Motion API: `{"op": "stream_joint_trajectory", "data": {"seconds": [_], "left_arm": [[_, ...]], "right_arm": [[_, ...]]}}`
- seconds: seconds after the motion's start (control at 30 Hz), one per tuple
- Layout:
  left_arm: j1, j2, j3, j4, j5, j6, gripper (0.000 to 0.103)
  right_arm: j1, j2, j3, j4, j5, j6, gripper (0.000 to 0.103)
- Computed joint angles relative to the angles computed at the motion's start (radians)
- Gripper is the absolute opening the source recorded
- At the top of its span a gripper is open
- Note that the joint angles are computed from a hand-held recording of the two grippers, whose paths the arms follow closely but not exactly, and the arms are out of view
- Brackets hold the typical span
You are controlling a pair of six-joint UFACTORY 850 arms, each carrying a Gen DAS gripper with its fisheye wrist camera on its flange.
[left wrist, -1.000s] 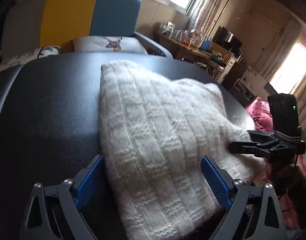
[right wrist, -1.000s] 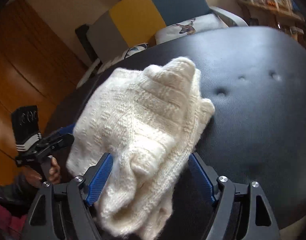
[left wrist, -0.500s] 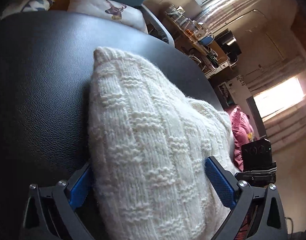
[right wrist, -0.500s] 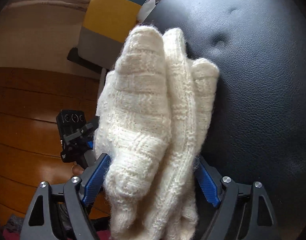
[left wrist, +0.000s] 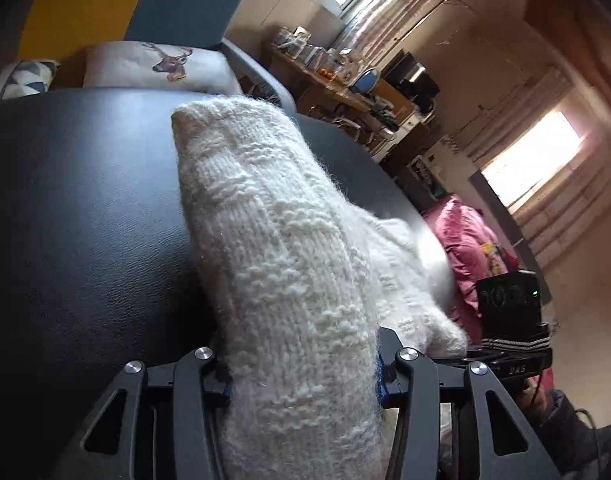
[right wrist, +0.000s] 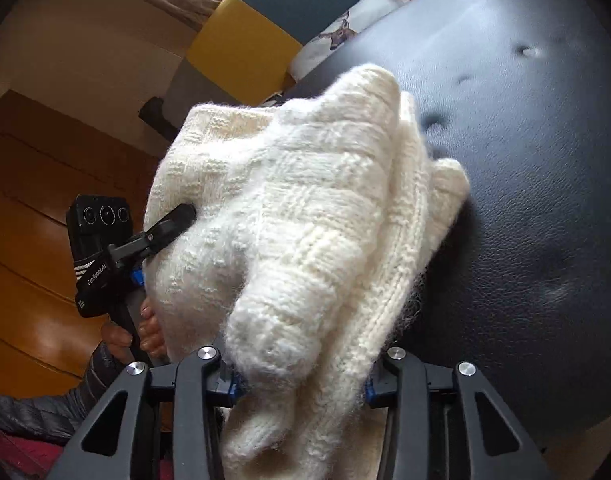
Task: Fold clothes
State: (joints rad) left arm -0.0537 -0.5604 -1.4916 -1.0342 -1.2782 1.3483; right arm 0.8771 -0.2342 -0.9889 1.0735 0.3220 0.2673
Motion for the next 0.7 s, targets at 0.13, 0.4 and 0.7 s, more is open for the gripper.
{"op": "stream_joint_trajectory", "data": {"seconds": [0.13, 0.4, 0.7], "left_arm": [[-0.065, 0.020, -0.033, -0.065, -0.073, 0.048, 0.048], [-0.316, -0.084, -0.289, -0.081, -0.030, -0.015, 0.052], [-0.503, -0.205, -0.330, 0.252, 0.346, -0.219, 0.078]], "right_arm": [[0.046, 0.124, 0.058, 0.341, 0.146, -0.343, 0.040], [0.086, 0.365, 0.172, 0.848, 0.474, -0.796, 0.040], [0.060, 0.351, 0.310, 0.992, 0.398, -0.677, 0.034]]}}
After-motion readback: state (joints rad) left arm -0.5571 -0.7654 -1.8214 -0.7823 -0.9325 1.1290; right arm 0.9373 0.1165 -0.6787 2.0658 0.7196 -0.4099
